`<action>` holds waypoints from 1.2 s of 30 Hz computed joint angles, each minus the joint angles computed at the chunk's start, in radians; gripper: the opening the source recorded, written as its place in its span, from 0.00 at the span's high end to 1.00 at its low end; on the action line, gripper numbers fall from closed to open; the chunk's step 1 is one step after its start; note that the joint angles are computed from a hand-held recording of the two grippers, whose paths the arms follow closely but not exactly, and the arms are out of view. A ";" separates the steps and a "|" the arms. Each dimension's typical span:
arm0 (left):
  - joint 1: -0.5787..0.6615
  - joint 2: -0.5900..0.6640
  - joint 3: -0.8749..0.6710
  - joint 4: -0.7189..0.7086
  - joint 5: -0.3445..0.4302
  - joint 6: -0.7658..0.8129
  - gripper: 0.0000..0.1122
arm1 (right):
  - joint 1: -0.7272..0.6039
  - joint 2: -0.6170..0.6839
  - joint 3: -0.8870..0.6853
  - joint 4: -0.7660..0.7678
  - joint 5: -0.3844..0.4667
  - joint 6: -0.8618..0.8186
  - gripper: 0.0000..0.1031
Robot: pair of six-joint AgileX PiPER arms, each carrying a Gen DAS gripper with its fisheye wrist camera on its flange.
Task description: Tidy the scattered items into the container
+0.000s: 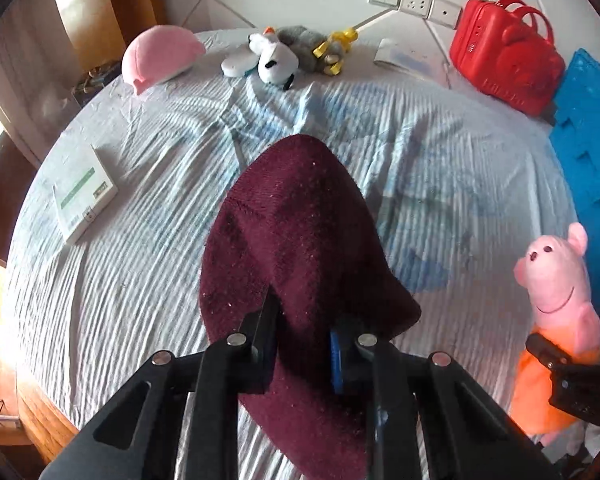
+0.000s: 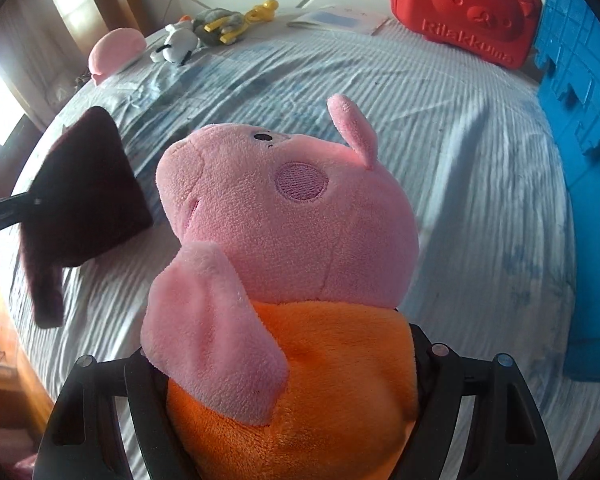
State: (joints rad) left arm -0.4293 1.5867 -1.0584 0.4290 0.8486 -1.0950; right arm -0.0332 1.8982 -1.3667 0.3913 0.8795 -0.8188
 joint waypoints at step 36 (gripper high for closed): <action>-0.553 -0.408 0.116 0.053 0.160 0.066 0.82 | -0.502 -1.038 0.550 -0.060 0.211 0.138 0.23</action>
State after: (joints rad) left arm -0.9828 1.1786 -0.9426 0.4818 1.0090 -1.0288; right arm -0.5356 0.8599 -0.8168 0.3309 1.0908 -0.6807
